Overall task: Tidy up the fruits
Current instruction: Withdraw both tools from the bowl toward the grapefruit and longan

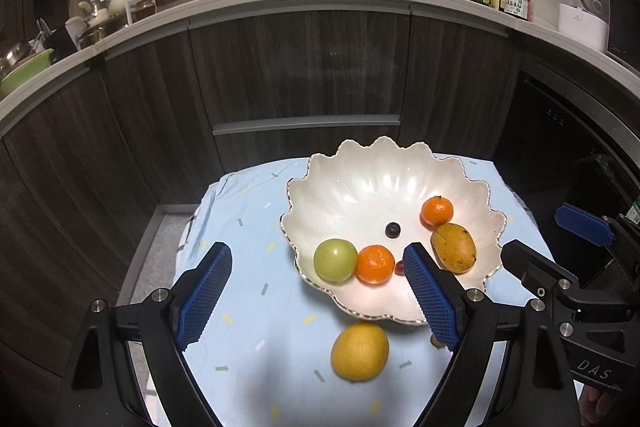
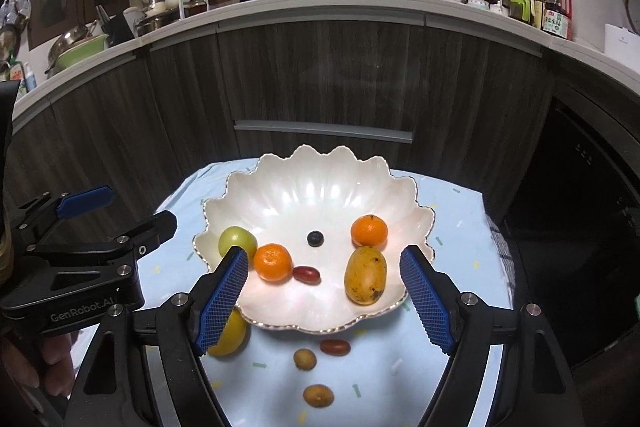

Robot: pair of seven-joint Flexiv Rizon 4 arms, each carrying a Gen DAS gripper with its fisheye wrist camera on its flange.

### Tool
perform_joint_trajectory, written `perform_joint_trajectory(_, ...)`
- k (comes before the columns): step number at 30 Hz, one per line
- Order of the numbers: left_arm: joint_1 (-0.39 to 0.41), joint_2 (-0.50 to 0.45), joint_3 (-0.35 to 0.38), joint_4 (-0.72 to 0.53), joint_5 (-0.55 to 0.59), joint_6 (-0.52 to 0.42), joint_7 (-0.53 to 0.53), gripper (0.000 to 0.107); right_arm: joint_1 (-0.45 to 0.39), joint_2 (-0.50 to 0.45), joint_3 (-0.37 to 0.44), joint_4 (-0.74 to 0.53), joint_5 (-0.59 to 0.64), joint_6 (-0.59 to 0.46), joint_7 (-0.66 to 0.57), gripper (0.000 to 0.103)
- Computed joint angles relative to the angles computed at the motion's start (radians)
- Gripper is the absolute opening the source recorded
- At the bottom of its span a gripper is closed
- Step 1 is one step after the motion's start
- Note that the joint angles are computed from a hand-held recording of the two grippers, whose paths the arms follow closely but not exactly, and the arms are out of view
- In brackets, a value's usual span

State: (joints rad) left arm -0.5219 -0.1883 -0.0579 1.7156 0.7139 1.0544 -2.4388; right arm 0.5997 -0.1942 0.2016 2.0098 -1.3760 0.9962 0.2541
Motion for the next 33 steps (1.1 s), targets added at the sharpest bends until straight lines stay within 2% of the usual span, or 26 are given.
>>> perform_joint_trajectory(14,0.008,0.069,-0.035,0.073,0.028,-0.012,-0.059,0.088,0.011,0.033,0.026,0.035,-0.008,-0.032,0.029,0.079)
perform_joint_trajectory(33,0.018,0.077,-0.059,0.142,0.029,0.02,-0.092,0.088,0.023,0.044,0.047,0.091,0.008,-0.046,0.06,0.079)
